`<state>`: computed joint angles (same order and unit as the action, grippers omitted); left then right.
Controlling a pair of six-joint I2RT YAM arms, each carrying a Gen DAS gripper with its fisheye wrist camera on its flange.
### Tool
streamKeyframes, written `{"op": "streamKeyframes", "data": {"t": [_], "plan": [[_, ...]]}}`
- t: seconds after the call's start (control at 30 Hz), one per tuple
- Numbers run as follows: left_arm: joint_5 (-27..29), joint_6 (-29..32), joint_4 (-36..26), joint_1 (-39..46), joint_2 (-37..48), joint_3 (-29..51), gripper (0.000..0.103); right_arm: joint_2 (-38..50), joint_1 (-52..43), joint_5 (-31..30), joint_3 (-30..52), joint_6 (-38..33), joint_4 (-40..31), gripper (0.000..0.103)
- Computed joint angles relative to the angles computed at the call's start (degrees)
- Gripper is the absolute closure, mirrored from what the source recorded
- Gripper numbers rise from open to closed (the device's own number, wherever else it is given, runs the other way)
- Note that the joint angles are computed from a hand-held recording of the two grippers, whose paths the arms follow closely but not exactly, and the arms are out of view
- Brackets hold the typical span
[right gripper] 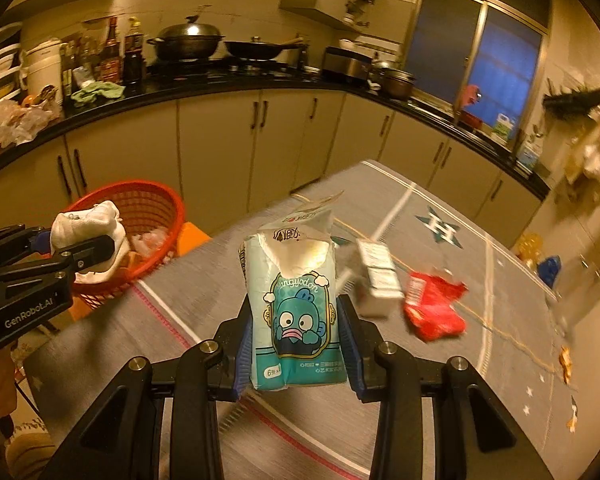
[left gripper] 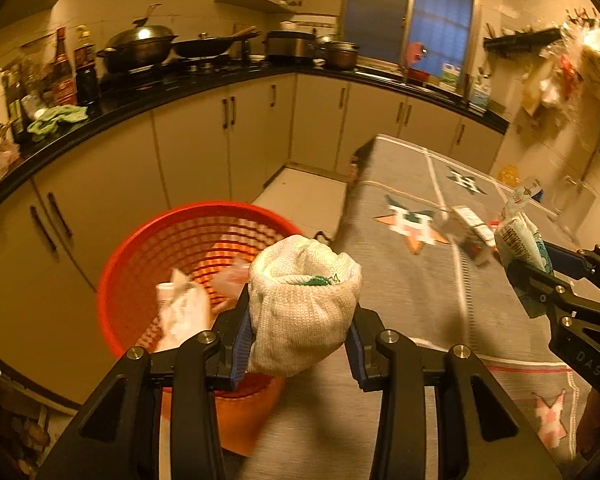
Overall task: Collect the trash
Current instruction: 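Carry the tissue ball and blue packet to the red wastebasket and release both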
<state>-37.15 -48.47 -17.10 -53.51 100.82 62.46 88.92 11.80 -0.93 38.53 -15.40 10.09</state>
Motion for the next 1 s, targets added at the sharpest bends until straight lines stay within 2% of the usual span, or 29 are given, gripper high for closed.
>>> {"op": "streamKeyframes", "data": {"t": [0.13,0.5,1.0], "plan": [[0.03,0.04,0.74,1.79,-2.28,-3.45,0.064,2.7,3.85,1.47,2.72,0.9,-0.67,0.062],[2.39,1.32,3.94,8.72,-5.86,-10.83,0.064,10.54,10.44,0.31,13.05,4.11,-5.92,0.061],[5.48,3.65,7.05,13.83,-4.54,-13.14,0.064,26.6,14.32,-6.3,31.96,10.01,-14.36,0.06]]}}
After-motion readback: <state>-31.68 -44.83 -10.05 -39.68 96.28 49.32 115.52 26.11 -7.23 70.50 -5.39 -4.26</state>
